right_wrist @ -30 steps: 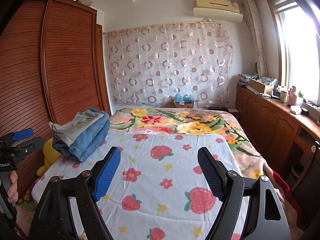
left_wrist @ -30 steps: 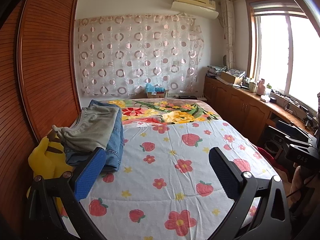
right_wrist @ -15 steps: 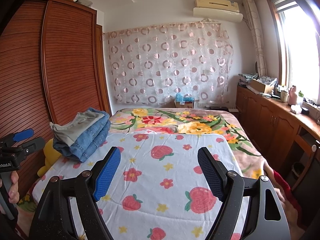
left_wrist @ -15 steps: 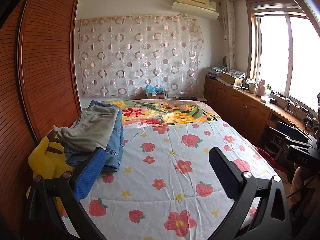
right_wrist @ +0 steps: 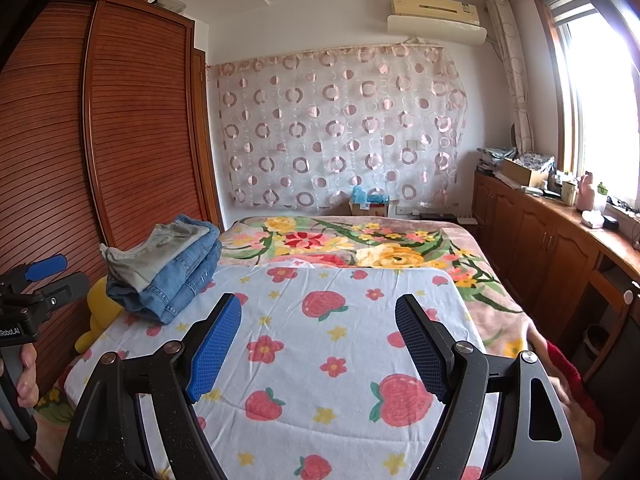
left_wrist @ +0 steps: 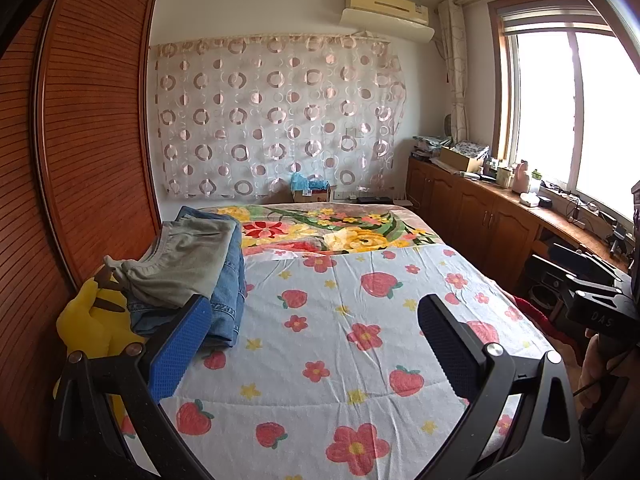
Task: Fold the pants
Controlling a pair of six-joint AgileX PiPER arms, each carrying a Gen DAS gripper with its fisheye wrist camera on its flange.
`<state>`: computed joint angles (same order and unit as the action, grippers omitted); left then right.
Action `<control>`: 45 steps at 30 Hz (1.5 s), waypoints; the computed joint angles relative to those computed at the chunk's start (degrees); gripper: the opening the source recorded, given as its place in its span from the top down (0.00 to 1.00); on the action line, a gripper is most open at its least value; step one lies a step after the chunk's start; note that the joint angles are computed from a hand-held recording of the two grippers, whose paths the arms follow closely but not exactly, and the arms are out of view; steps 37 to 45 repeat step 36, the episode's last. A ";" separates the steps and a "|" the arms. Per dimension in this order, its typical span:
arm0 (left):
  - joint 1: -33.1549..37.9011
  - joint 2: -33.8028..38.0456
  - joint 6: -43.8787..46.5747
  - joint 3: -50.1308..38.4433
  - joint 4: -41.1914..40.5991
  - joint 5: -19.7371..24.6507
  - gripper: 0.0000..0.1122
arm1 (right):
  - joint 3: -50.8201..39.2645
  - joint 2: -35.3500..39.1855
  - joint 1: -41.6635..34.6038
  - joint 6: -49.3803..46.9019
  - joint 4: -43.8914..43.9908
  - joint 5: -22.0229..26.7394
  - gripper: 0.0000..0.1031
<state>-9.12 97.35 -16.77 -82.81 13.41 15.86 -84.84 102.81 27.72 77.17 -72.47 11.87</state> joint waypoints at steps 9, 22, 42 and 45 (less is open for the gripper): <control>-0.02 -0.05 -0.26 0.31 0.25 -0.33 0.08 | 0.01 -0.02 0.09 -0.28 0.16 0.08 0.21; -0.20 0.06 -1.34 0.53 1.32 -0.80 0.08 | 0.10 -0.04 0.05 0.16 -0.30 0.10 0.21; -0.10 0.08 -1.48 0.96 1.51 -1.35 0.08 | 0.46 -0.10 0.37 3.26 -3.06 0.80 0.21; -0.10 0.08 -1.48 0.96 1.51 -1.35 0.08 | 0.46 -0.10 0.37 3.26 -3.06 0.80 0.21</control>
